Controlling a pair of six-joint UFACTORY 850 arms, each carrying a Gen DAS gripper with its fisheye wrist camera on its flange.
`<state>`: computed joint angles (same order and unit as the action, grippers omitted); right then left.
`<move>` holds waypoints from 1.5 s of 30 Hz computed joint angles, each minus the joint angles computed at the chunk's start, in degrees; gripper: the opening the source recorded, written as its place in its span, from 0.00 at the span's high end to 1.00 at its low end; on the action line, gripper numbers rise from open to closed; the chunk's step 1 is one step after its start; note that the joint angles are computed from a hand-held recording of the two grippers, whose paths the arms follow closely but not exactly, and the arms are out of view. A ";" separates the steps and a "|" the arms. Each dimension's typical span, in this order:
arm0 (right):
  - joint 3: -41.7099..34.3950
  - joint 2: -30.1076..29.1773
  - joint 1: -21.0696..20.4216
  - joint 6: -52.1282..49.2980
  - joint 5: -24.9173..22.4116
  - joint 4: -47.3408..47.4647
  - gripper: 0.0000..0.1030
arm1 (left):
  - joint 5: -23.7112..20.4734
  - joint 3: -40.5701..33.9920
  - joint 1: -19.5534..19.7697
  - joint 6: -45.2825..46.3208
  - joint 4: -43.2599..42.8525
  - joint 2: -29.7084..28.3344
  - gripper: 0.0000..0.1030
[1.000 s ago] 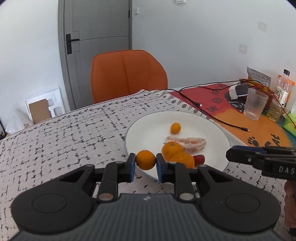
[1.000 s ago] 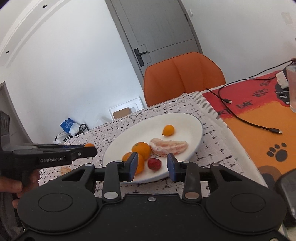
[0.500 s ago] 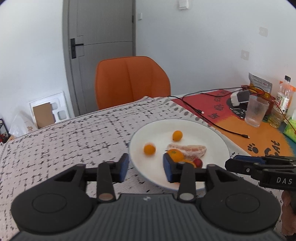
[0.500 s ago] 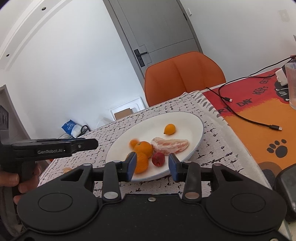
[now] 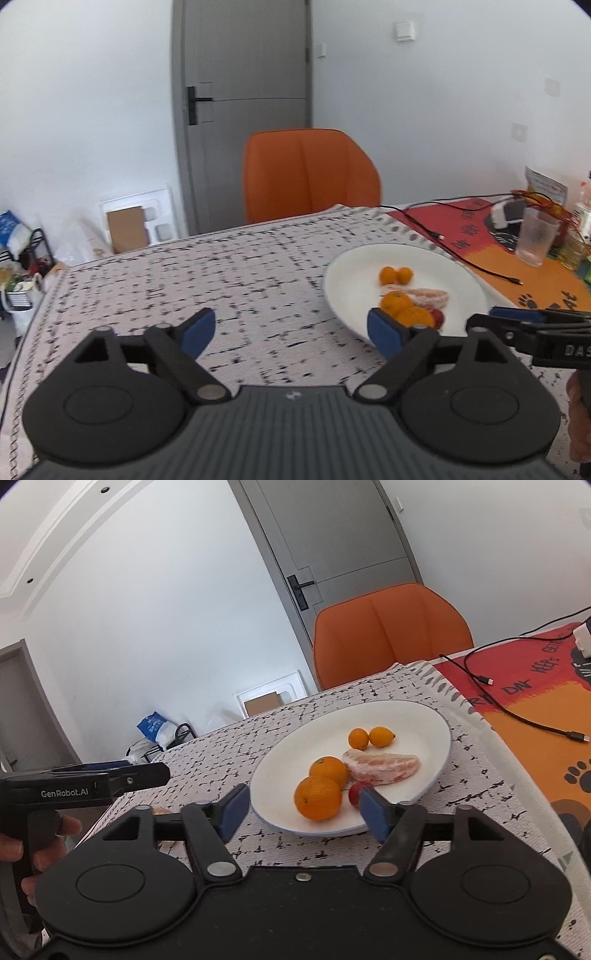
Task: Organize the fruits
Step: 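Move both open tools back to the remaining fruit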
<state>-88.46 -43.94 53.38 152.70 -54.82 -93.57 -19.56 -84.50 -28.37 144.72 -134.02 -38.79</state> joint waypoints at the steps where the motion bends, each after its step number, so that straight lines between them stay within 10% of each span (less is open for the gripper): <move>1: -0.50 -0.26 0.09 -0.55 -0.14 0.15 0.29 | -0.13 0.26 0.23 0.00 -0.39 0.17 0.10; 20: -7.50 -3.95 0.75 -6.54 0.91 1.68 0.00 | -2.50 7.72 3.64 7.17 -10.69 4.96 0.03; 45: -19.72 -10.65 0.88 -19.12 4.75 6.55 0.00 | -4.74 12.44 9.22 1.86 -7.93 6.49 0.02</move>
<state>-108.18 -54.58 54.27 133.58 -50.07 -87.02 -24.31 -72.06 -19.15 146.58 -141.94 -32.30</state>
